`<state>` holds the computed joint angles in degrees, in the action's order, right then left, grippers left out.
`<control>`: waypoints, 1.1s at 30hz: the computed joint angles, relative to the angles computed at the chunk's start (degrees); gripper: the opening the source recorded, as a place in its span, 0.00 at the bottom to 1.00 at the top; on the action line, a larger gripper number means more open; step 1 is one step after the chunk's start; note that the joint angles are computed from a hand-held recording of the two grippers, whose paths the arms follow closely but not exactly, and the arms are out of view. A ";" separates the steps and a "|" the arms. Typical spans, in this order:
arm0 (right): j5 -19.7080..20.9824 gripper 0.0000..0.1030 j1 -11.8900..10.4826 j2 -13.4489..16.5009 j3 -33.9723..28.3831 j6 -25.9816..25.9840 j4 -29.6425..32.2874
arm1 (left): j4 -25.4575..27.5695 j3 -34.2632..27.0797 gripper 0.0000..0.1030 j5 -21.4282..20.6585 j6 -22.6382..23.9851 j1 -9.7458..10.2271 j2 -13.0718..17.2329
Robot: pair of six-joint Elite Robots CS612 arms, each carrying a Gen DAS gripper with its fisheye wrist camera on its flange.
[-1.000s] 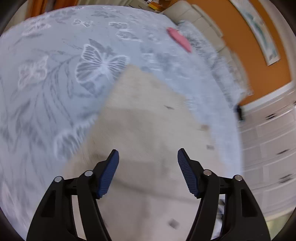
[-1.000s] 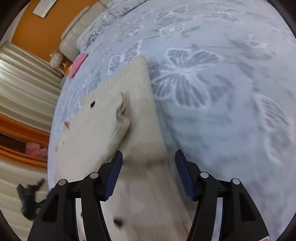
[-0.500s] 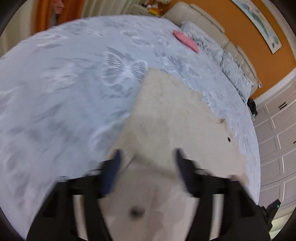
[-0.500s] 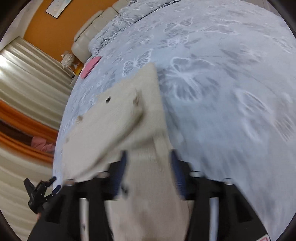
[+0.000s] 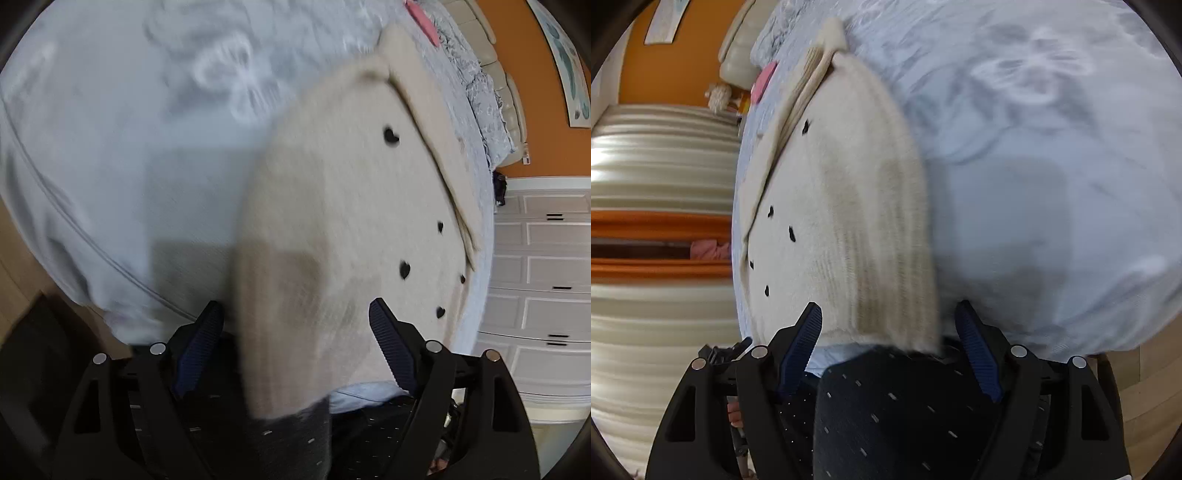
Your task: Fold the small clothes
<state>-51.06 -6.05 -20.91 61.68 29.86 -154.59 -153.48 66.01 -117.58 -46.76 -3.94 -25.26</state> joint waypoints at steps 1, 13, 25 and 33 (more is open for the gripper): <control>-0.56 0.58 0.17 0.10 -0.52 -0.14 0.35 | 0.69 0.09 0.76 0.37 -0.05 -0.20 -0.03; -3.72 0.08 0.30 -5.10 9.17 7.35 -23.16 | -12.23 7.56 0.06 -2.68 -4.82 0.73 -4.48; -2.52 0.08 -1.05 -14.47 24.65 2.33 -31.63 | -23.72 21.78 0.06 -7.70 -4.11 0.96 -13.69; -1.66 0.08 -1.93 -22.21 36.26 3.32 -39.15 | -36.27 31.90 0.06 -7.14 -10.56 1.57 -20.29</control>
<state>-52.73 -7.99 -43.12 97.94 33.17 -193.74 -189.75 97.91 -124.72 -57.32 -2.37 -45.55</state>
